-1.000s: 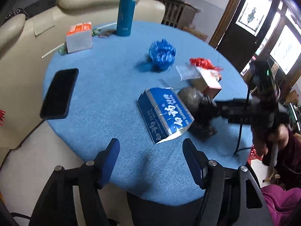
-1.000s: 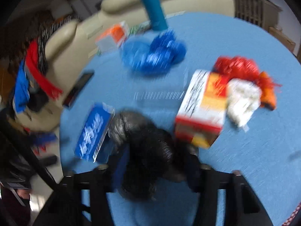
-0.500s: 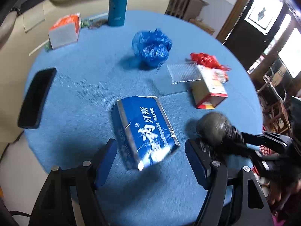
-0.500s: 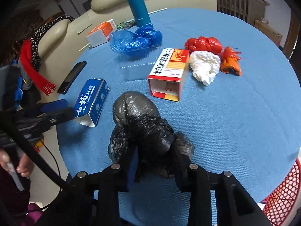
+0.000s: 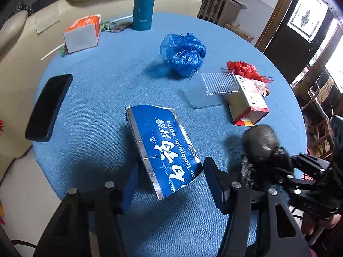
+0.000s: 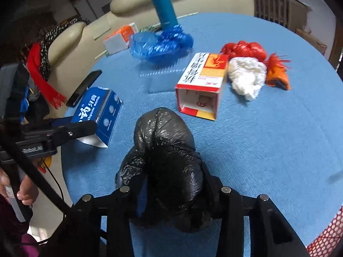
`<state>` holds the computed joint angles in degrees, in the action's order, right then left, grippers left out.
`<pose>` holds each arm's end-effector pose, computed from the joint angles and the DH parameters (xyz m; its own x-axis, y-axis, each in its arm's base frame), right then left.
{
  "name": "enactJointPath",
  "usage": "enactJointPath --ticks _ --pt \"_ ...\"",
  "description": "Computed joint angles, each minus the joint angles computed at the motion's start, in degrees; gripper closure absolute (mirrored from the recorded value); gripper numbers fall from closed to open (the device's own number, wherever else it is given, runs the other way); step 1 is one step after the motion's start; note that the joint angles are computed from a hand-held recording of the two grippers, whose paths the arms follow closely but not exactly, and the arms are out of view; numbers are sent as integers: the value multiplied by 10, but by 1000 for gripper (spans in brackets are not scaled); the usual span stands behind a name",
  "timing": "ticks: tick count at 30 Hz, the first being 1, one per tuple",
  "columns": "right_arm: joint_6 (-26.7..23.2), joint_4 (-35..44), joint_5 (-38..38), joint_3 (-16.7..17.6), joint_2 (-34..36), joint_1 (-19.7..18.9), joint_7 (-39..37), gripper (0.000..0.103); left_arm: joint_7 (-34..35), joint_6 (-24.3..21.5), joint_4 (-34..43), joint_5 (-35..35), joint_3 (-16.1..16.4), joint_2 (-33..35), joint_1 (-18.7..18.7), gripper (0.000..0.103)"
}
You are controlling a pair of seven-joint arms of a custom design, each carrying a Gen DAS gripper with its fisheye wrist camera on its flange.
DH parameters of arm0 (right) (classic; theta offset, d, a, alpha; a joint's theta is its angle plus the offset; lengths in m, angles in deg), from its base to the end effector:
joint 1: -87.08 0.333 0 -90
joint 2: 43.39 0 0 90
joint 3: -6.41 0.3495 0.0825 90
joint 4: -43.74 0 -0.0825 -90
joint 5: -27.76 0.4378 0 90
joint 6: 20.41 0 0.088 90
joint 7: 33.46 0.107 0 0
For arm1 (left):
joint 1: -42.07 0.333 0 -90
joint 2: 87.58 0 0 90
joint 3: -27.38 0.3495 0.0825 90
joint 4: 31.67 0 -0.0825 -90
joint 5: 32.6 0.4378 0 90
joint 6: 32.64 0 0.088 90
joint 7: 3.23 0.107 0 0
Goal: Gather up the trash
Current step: 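Grasp the black plastic bag with the right tool while the left tool grasps the blue toothpaste carton, then carry the bag and carton over the red basket and open both tools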
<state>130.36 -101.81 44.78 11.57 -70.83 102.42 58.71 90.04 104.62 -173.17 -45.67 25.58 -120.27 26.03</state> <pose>0.4408 0.1596 0.5035 0.1666 -0.9570 -0.2374 -0.8621 -0.0245 -0.5061 0.4275 -0.1411 0.5565 -0.2751 -0.9461 0.1709 -0.8660 0.1667 -0.4715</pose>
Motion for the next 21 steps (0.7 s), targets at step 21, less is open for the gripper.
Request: enactJointPath --ticks 21 --pt "-64 -65 -53 45 -126 -92 141 58 -23 42 -27 87 -31 -90 -62 42"
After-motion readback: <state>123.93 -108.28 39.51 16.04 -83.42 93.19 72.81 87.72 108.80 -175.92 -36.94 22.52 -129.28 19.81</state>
